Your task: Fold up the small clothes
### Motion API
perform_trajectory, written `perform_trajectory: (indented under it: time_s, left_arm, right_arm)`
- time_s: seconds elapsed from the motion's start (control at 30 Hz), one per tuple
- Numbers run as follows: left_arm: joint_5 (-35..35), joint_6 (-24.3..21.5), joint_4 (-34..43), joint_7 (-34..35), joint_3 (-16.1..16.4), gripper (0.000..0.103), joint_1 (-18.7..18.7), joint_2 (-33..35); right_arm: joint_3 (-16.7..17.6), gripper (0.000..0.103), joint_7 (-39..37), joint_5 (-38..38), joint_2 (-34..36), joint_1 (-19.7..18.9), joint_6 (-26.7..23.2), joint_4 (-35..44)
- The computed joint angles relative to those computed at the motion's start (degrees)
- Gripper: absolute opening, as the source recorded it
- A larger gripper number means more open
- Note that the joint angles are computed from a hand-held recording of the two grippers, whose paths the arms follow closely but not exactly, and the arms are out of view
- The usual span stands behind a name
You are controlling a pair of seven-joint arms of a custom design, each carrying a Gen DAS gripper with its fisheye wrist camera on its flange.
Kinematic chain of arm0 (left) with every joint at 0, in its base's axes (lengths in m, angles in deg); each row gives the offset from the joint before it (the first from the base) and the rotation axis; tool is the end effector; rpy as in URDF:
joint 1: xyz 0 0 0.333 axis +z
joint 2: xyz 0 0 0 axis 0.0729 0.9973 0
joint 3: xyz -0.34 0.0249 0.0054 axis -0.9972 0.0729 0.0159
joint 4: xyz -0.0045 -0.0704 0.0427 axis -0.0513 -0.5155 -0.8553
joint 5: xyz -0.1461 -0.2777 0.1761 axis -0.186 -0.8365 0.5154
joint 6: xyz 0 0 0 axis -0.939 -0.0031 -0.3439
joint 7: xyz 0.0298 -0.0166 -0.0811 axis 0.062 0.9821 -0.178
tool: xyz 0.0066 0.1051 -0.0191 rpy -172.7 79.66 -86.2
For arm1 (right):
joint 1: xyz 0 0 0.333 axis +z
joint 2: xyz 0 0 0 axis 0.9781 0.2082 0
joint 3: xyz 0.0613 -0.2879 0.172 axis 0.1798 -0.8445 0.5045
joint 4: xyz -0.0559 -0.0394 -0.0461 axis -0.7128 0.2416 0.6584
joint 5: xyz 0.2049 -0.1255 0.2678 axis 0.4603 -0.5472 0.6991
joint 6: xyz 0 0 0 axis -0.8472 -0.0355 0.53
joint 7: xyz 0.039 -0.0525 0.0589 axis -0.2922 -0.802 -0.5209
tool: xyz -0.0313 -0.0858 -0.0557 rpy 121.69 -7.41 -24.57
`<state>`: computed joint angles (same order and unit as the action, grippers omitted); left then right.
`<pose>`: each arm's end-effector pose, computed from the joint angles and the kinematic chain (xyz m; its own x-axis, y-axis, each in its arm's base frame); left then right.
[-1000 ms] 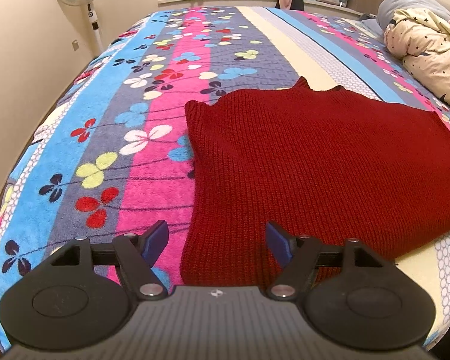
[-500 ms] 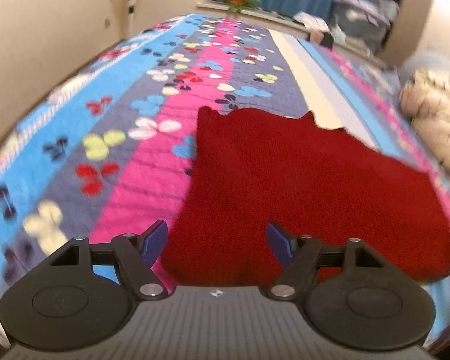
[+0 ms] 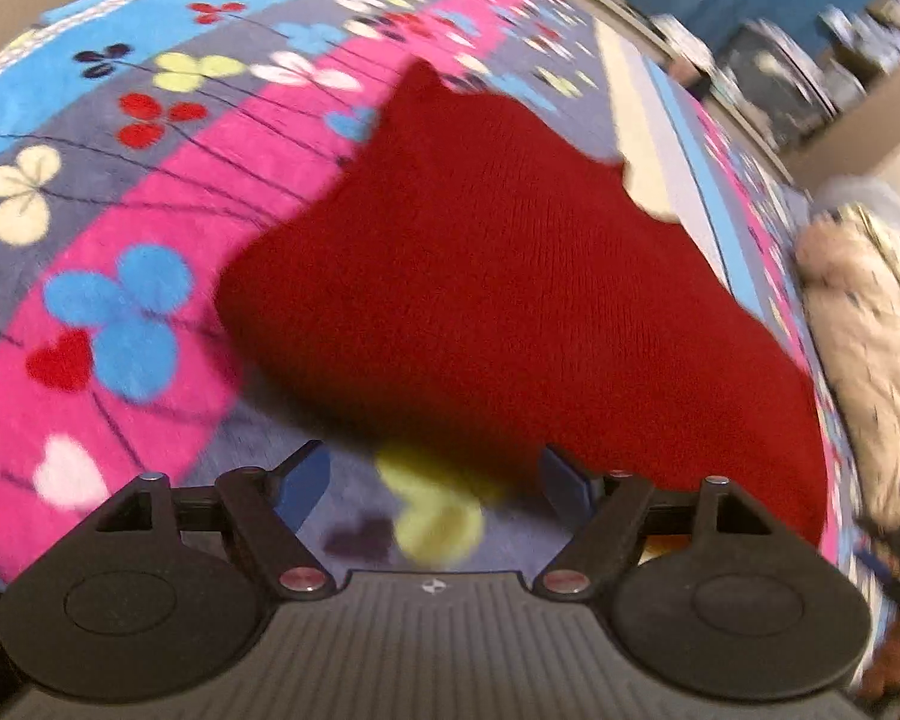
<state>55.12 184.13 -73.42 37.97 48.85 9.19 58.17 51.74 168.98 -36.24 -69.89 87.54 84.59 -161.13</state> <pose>0.3640 -0.0246 0.4992 0.5045 -0.7535 0.4216 -0.6215 -0.6559 -0.4284 0.4776 0.1203 0.5383 -0.0616 -0.9769 -0.2046 -0.6883 0.1901 -0.7001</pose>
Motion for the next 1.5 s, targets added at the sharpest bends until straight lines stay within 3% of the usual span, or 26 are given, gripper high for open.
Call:
perform_trajectory:
  time_s: [0.17, 0.3, 0.4, 0.47, 0.57, 0.63, 0.73, 0.83, 0.93, 1.03, 1.1, 1.17, 1.2, 1.27, 1.33, 1.4, 1.5]
  left_arm:
    - [-5.6, 3.7, 0.7, -2.8, 3.7, 0.085, 0.4, 5.1]
    - [-4.0, 5.3, 1.1, -6.0, 1.1, 0.083, 3.6, 6.1]
    - [-0.3, 3.5, 1.6, -9.3, -1.6, 0.064, 6.3, 6.0]
    - [0.7, 1.8, 2.5, -10.4, -1.1, 0.05, 6.4, 5.8]
    - [7.5, -2.9, 6.2, -14.6, -4.8, 0.024, 10.3, 4.8]
    - [14.8, -5.8, 10.1, -17.2, -8.4, 0.019, 12.7, 4.2]
    - [25.5, -5.9, 16.0, -18.7, -13.5, 0.017, 13.9, 4.3]
    - [34.2, -4.2, 23.6, -18.6, -18.5, 0.016, 12.5, 7.9]
    - [35.8, -2.4, 30.2, -14.9, -20.0, 0.016, 5.3, 15.6]
    - [39.9, -2.6, 35.6, -10.9, -23.2, 0.016, -0.2, 24.7]
    - [35.5, -4.6, 38.7, -2.0, -23.6, 0.02, -4.9, 31.3]
    - [29.5, -6.2, 40.3, 7.4, -24.6, 0.029, -6.7, 35.6]
    - [31.7, -7.1, 40.4, 8.1, -23.3, 0.03, -8.5, 36.2]
    - [34.1, -5.1, 38.3, 8.7, -21.4, 0.035, -9.7, 33.9]
    - [22.3, -0.1, 33.8, 16.9, -19.6, 0.06, -9.6, 29.1]
    - [9.8, 4.0, 28.0, 24.9, -14.9, 0.079, -12.2, 22.5]
    - [13.1, 5.1, 21.2, 22.3, -12.1, 0.081, -10.7, 14.2]
  right_arm:
    - [3.5, 0.065, 11.3, -9.7, -0.9, -6.5, 0.4, 0.2]
    - [4.7, 0.065, 20.9, -16.4, -1.5, -10.3, -0.8, 0.7]
    - [4.9, 0.065, 26.5, -21.2, -1.8, -12.1, -1.5, 0.9]
    - [5.9, 0.065, 31.3, -26.8, -2.0, -13.9, -2.5, 1.3]
    - [5.2, 0.064, 35.8, -31.5, -2.0, -14.0, -3.4, 1.7]
    - [4.8, 0.064, 39.1, -34.4, -2.2, -14.3, -3.8, 2.0]
    - [4.6, 0.064, 46.0, -40.4, -2.9, -15.5, -4.0, 2.3]
    - [4.3, 0.064, 54.0, -47.0, -4.2, -16.7, -4.9, 2.5]
    - [4.3, 0.064, 63.1, -55.3, -5.9, -18.1, -5.9, 2.5]
    - [3.1, 0.064, 69.2, -61.1, -6.7, -18.0, -6.8, 2.5]
    - [1.8, 0.064, 70.4, -62.3, -6.9, -17.0, -7.1, 2.4]
    - [0.1, 0.064, 69.4, -61.5, -6.6, -16.0, -5.9, 2.2]
    - [-0.4, 0.064, 69.0, -61.1, -6.6, -15.8, -5.4, 2.0]
    - [-1.4, 0.064, 67.7, -60.2, -6.2, -15.4, -3.3, 1.9]
    - [-2.4, 0.064, 65.7, -58.5, -5.4, -15.3, 0.4, 1.9]
    - [-2.5, 0.064, 63.8, -56.8, -4.9, -15.5, 3.9, 1.8]
    - [-1.2, 0.068, 62.6, -57.8, -3.7, -17.0, 10.9, 2.7]
